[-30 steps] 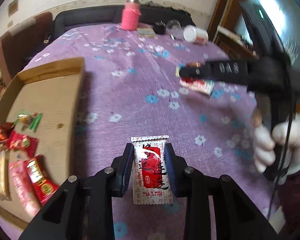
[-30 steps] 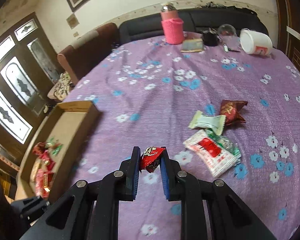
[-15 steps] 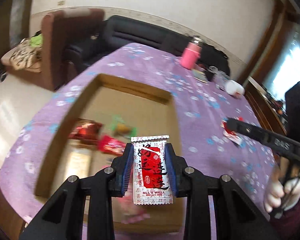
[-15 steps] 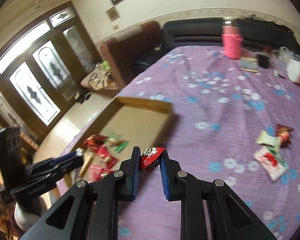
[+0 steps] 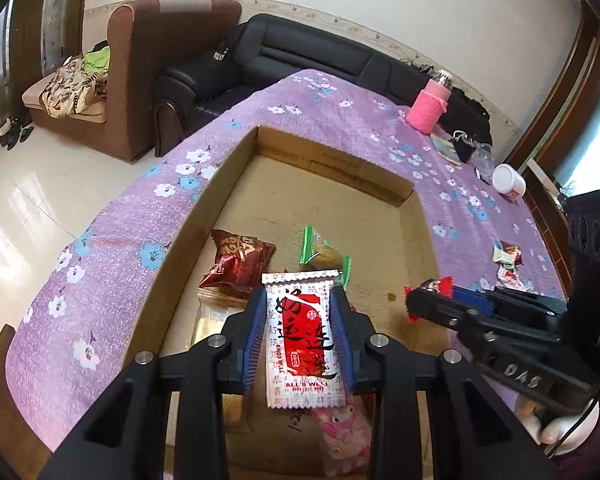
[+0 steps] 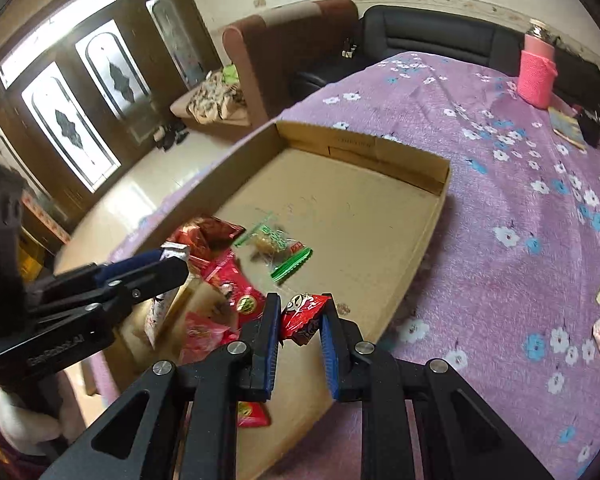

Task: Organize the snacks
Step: 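Carry both snacks over the box and open both grippers to drop them, then grasp the white-red packet with the left gripper while the right grasps a green-wrapped candy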

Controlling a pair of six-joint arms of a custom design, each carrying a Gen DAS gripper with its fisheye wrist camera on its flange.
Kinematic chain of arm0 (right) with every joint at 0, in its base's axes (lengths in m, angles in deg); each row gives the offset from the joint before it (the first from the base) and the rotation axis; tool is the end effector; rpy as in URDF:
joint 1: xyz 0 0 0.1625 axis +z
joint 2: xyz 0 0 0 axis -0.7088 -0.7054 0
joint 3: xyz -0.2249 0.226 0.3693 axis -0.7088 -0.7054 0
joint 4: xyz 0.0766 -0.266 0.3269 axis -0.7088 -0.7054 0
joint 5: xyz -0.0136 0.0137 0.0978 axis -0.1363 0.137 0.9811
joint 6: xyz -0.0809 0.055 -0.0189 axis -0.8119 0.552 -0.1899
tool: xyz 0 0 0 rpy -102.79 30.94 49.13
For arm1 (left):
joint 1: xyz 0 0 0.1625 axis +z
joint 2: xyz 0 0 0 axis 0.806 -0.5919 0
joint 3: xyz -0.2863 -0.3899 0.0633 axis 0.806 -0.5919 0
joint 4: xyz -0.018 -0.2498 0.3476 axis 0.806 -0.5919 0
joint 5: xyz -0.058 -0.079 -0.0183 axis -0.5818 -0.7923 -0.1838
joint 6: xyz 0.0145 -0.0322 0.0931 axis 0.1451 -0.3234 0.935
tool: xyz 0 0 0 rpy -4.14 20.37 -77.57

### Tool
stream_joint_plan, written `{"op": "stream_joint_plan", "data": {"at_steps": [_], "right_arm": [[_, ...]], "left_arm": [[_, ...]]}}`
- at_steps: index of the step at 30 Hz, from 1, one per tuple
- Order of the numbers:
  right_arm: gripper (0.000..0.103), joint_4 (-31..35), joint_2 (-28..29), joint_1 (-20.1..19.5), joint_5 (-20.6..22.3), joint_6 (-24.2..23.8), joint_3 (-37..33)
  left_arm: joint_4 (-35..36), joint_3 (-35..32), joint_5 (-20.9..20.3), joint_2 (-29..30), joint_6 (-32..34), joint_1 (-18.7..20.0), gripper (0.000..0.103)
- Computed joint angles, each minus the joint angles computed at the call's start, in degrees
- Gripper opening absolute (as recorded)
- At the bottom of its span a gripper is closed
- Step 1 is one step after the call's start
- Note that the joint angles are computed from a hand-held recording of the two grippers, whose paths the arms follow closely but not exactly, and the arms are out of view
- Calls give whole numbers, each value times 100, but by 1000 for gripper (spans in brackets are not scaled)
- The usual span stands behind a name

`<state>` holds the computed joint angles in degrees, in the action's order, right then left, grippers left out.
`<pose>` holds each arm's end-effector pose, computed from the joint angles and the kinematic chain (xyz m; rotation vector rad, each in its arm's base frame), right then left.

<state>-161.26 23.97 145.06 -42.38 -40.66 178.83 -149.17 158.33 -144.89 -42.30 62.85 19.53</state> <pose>0.1951 -0.6451 -0.0320 0.2196 -2.4683 0.8252 -0.0354 -0.6818 0.1422 0.8126 2.6620 -0.5399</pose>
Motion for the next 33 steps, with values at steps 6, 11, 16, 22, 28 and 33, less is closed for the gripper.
{"op": "stream_joint_plan", "data": {"at_steps": [6, 11, 16, 22, 28, 33], "right_arm": [[22, 212, 138, -93, -84, -44, -244], [32, 158, 84, -177, 171, 151, -169], [39, -236, -70, -197, 252, 254, 81], [40, -835, -473, -225, 538, 589, 777], [40, -1617, -890, -143, 545, 822, 1604], [40, -2160, -1257, 211, 248, 901, 2181]], "left_arm": [[29, -103, 85, 117, -28, 21, 31], [-24, -11, -158, 9, -85, 45, 54], [-310, 309, -313, -204, -69, -61, 69], [-407, 739, -713, -526, -116, -224, 72], [-456, 1204, -1170, -961, -112, -486, 74], [-548, 1632, -1577, -1510, -36, -734, 76]]}}
